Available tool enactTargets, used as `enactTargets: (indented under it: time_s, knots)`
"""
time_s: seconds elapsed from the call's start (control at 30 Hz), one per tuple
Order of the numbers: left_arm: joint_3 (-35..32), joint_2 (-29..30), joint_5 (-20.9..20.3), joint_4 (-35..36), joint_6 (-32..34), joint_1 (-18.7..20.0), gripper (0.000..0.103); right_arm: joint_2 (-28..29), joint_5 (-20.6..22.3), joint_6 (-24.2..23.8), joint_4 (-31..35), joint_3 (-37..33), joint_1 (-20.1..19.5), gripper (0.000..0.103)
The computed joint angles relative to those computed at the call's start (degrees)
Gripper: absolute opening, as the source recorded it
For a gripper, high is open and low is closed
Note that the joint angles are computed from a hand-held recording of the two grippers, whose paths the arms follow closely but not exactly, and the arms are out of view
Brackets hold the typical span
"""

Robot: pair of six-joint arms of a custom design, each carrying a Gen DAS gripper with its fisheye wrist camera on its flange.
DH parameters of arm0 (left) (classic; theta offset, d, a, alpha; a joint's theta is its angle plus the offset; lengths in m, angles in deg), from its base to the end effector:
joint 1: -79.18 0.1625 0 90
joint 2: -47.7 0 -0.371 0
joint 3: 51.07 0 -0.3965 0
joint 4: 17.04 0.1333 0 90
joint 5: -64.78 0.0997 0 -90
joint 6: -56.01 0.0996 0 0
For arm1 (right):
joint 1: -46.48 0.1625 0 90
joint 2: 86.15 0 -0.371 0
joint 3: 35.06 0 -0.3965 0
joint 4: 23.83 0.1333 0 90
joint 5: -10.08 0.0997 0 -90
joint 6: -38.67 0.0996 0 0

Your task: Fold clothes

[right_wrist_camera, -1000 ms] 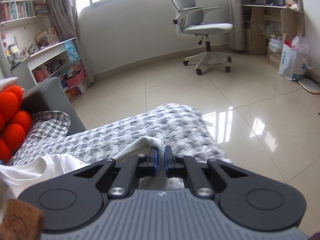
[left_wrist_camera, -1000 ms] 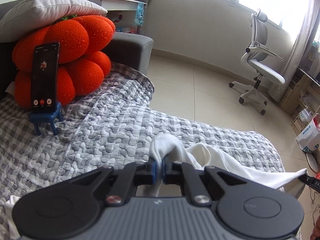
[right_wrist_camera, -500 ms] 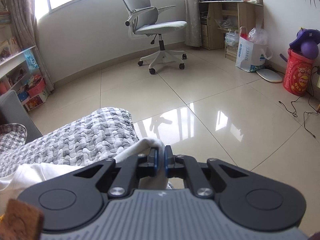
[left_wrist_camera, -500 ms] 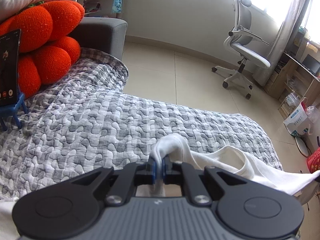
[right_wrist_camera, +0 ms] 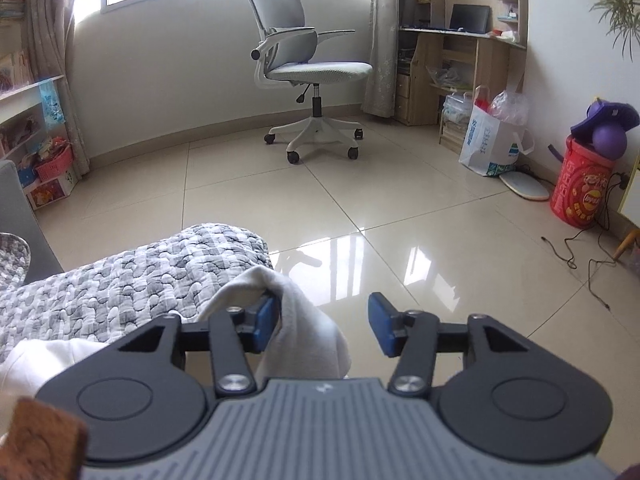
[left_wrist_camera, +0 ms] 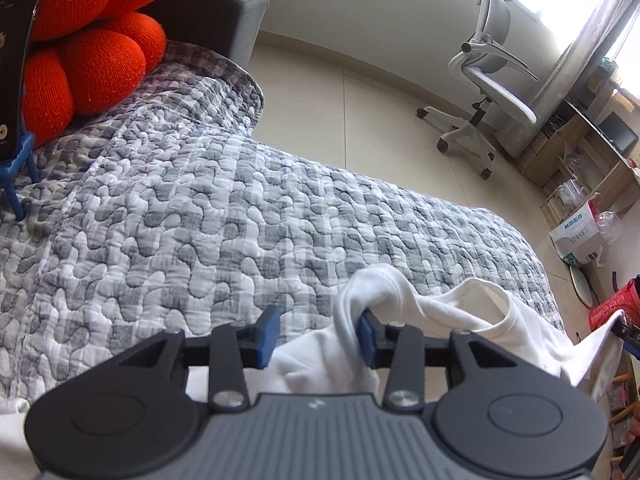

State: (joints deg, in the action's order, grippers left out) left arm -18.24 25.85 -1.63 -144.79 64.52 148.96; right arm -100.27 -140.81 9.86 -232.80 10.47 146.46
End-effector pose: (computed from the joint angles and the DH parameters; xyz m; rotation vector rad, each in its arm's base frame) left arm -0.1360 -0.8703 0.1885 0.5397 2.6477 -0.6963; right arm 0.1757 -0.7315 0.1439 -0.3054 -1.7329 1.3020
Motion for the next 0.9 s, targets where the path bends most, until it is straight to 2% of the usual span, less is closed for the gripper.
enactTargets:
  time_s: [0.07, 0.17, 0.23, 0.3, 0.37, 0.53, 0.6, 0.67, 0.73, 0.83, 0.9]
  knots:
    - [0.63, -0.56, -0.43, 0.45, 0.91, 0.05, 0.042, 3.4, -1.28, -4.32, -1.4, -6.02, 0.38, 0.054]
    - [1.46, -1.21, -0.62, 1.3, 1.88, 0.05, 0.043, 9.35, -3.67, -12.07, -3.84, -17.04, 1.01, 0.06]
    - [1.8, -1.47, -0.58, 2.38, 1.96, 0.03, 0.043, 11.15, -4.44, -15.46, -5.18, -20.68, 1.25, 0.064]
    - [2.04, -1.69, -0.69, 3.67, 2.12, -0.05, 0.043, 10.77, -5.25, -16.39, -6.6, -20.46, 1.44, 0.067]
    - [2.22, -1.84, -0.49, 4.67, 2.64, -0.22, 0.043, 8.16, -6.23, -14.29, -7.42, -16.18, 1.62, 0.069]
    - [-1.18, -0.23, -0.17, 9.37, 1.14, -0.28, 0.043, -2.52, -6.65, -0.67, -3.55, 1.85, 1.88, 0.07]
    - [-2.71, 0.56, -0.02, 10.79, 0.45, -0.24, 0.043, -6.29, -5.53, 5.67, -0.51, 7.66, 2.14, 0.07]
    - [-3.64, 1.04, 0.15, 11.87, -0.08, -0.26, 0.043, -9.32, -4.12, 9.69, 1.49, 11.99, 2.42, 0.07]
    - [-3.78, 1.1, 0.34, 12.54, -0.46, -0.37, 0.044, -10.29, -3.26, 9.32, 0.97, 13.13, 2.95, 0.07]
    - [-3.5, 1.06, 1.09, 12.59, -0.11, -0.62, 0.044, -9.65, -3.66, 3.91, -2.03, 11.63, 3.89, 0.07]
    - [-3.03, 0.84, 1.61, 12.62, -0.06, -0.84, 0.044, -10.24, -2.84, 2.57, -2.51, 12.18, 4.08, 0.07]
